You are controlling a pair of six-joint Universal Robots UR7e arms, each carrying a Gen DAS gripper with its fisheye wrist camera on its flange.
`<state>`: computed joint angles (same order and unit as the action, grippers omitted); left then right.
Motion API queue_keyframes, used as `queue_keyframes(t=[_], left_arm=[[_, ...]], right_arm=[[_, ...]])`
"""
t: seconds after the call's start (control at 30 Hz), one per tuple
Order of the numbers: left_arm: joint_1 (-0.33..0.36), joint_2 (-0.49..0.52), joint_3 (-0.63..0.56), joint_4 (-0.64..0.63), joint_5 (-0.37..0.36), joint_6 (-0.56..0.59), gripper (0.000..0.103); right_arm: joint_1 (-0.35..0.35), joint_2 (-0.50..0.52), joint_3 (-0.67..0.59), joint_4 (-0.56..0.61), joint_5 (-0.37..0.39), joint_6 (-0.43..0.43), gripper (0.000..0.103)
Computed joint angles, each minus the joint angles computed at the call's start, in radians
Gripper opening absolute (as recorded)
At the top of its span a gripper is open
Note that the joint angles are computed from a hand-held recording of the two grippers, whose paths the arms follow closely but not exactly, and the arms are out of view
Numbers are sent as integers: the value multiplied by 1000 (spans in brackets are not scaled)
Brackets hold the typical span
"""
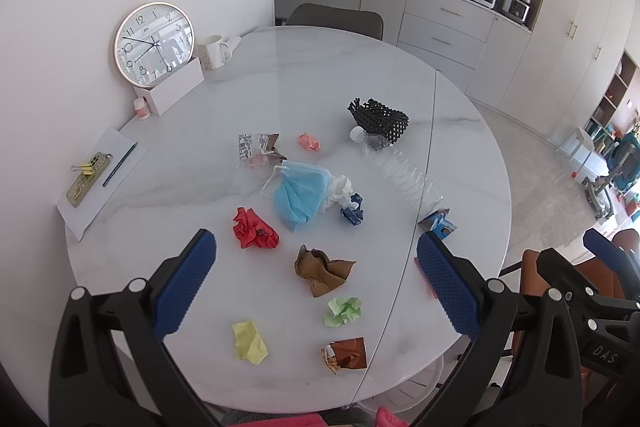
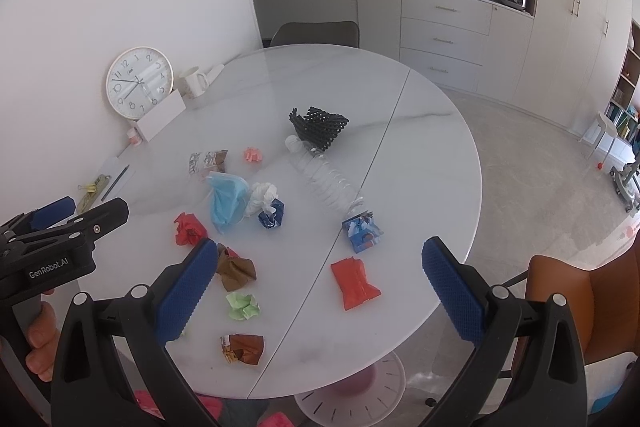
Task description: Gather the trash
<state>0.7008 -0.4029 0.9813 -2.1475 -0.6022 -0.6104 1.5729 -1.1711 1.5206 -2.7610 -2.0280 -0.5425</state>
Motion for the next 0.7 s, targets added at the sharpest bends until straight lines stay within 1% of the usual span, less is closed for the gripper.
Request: queue_keyframes(t=[0.33,0.7], left_arm=[[-2,-15,26,5,0,-25,97],[2,-14,13,22,-4,-30,97]], right_arm=[[1,0,6,3,-5,5,101],[1,2,5,7,-10,8,101]])
